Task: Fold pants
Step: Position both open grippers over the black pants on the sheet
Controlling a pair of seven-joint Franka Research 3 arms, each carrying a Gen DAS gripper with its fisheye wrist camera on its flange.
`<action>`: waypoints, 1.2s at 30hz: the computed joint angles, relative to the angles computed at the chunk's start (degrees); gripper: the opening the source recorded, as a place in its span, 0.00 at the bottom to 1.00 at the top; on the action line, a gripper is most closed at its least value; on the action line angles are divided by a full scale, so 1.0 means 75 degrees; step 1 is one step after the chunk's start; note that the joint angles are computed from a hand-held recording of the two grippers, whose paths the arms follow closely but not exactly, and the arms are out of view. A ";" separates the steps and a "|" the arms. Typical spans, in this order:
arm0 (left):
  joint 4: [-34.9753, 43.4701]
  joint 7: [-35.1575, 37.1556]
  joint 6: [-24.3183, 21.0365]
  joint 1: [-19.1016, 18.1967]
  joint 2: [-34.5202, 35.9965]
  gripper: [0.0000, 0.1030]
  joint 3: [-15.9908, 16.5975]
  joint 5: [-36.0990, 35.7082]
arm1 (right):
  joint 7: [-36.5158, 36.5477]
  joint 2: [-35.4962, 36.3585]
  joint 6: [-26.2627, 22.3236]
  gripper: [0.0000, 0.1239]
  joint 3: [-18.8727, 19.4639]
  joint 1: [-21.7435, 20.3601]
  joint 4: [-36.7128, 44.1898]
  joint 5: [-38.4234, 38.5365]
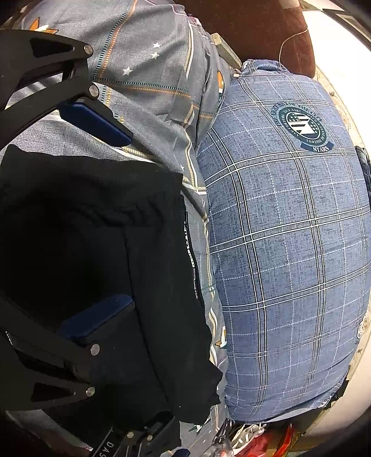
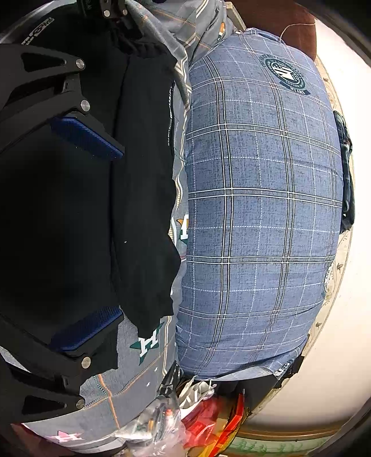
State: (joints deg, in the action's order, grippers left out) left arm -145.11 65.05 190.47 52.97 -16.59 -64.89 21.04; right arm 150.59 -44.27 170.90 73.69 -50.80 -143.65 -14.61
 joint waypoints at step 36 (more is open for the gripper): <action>0.0099 -0.0258 -0.0264 0.0228 0.0103 1.00 -0.0108 0.0536 | -0.0005 0.0369 -0.0347 0.83 0.0092 -0.0148 0.0255 -0.0291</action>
State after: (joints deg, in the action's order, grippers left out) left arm -144.37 63.12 188.49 54.68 -15.82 -65.70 25.06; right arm 150.55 -41.50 168.29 74.38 -51.91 -141.73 -16.79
